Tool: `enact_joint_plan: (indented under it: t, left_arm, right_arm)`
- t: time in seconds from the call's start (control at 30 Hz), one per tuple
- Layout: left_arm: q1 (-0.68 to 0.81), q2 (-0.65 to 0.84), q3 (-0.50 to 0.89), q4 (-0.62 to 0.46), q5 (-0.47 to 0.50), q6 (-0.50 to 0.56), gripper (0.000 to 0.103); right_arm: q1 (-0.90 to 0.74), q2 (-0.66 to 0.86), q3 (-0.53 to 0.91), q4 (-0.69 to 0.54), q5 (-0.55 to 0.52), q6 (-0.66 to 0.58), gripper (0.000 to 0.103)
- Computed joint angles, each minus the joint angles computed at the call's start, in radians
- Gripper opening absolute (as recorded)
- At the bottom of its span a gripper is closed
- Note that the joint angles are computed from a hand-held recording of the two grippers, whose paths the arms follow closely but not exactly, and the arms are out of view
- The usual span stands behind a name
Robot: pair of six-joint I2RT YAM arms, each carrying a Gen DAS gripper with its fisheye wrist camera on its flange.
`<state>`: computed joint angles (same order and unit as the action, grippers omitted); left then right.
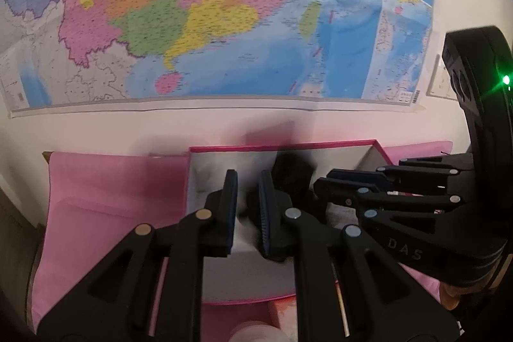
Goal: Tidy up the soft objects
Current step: 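Carry the black scrunchie with the right gripper and release it into the box, then withdraw the right gripper from the box back over the pile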
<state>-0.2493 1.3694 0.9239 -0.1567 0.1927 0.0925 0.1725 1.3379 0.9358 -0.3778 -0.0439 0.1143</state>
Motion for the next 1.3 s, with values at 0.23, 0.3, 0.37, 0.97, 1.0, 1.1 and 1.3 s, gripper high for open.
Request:
enact_joint_plan:
  t: [0.23, 0.3, 0.37, 0.97, 1.0, 1.1, 1.3]
  left_arm:
    - [0.054, -0.021, -0.028, 0.029, 0.04, -0.024, 0.049]
    - [0.077, -0.051, -0.057, 0.046, 0.067, -0.026, 0.064]
    - [0.098, -0.095, -0.097, 0.077, 0.089, -0.017, 0.071]
    - [0.372, -0.643, -0.344, -0.145, 0.299, 0.041, 0.103]
    - [0.39, -0.67, -0.352, -0.171, 0.318, 0.048, 0.103]
    - [0.459, -0.762, -0.374, -0.269, 0.384, 0.079, 0.103]
    - [0.635, -0.975, -0.413, -0.545, 0.573, 0.207, 0.103]
  right_arm:
    - [0.021, 0.046, 0.037, -0.019, 0.051, -0.003, 0.05]
    - [0.031, 0.024, 0.019, -0.003, 0.08, -0.004, 0.054]
    - [0.035, 0.001, 0.006, -0.001, 0.092, -0.004, 0.057]
    - [0.366, -0.411, -0.184, -0.095, 0.618, 0.051, 0.091]
    - [0.402, -0.434, -0.19, -0.13, 0.659, 0.076, 0.093]
    - [0.496, -0.481, -0.197, -0.228, 0.754, 0.164, 0.096]
    - [0.746, -0.54, -0.182, -0.561, 0.973, 0.49, 0.102]
